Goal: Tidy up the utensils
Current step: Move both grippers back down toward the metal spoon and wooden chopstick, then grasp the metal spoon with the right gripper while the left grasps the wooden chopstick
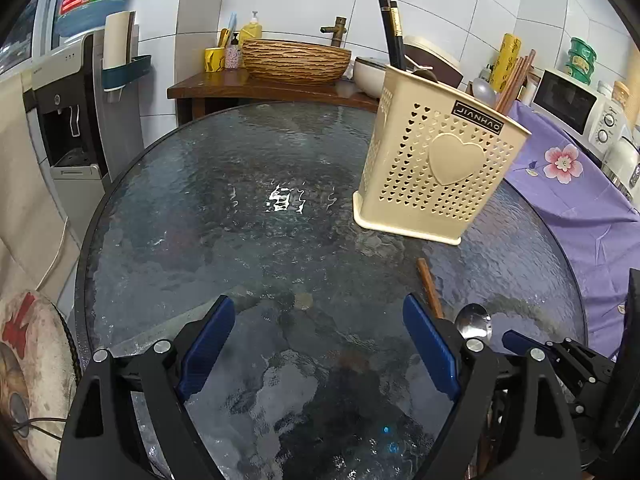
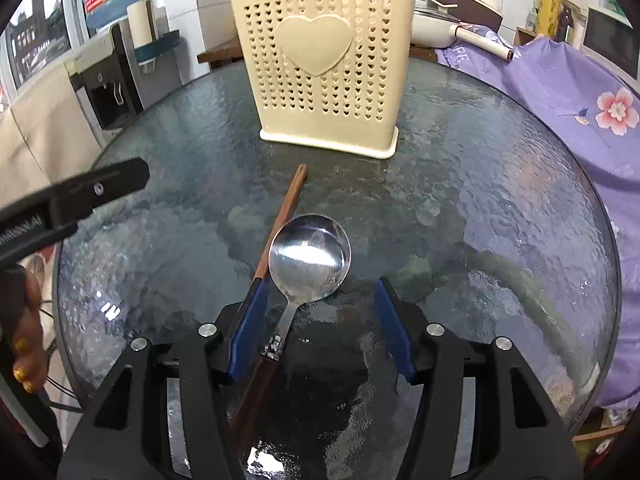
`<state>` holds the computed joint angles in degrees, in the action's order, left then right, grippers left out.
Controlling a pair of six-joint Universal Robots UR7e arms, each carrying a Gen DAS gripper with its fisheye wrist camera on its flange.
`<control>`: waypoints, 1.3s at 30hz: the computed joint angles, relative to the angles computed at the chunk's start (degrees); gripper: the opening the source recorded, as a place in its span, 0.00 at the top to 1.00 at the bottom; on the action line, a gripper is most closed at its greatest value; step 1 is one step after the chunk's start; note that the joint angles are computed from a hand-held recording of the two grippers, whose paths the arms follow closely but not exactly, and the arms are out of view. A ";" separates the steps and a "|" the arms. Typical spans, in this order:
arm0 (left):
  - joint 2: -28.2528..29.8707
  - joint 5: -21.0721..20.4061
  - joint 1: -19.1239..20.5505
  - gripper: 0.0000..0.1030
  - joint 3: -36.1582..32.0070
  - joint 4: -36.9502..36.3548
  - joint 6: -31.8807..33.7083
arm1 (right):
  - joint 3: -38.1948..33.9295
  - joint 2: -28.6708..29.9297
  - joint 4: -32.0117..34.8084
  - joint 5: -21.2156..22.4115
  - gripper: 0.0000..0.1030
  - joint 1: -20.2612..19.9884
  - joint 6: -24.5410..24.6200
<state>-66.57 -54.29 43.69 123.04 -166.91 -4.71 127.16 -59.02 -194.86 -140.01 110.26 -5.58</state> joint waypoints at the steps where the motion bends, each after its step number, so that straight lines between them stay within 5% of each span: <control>1: -0.13 -0.05 -0.14 0.18 0.18 -0.01 -0.09 | -0.02 0.12 0.26 -0.10 0.45 0.05 0.06; 11: 0.01 -0.74 -0.75 0.18 0.42 0.71 0.26 | -0.02 1.21 0.56 -3.04 0.47 1.04 -1.36; 26: 2.03 -3.73 -2.28 0.27 0.31 3.28 1.51 | 2.71 -4.90 2.26 -0.12 0.47 -2.30 -1.60; 29: 1.97 -3.88 -2.01 0.28 0.25 3.33 0.73 | 2.87 -5.21 2.07 2.59 0.48 -2.53 -2.80; 39: 0.81 -2.13 -1.16 0.28 0.12 3.96 -0.47 | -1.25 -1.72 2.92 1.38 0.47 -2.15 -2.25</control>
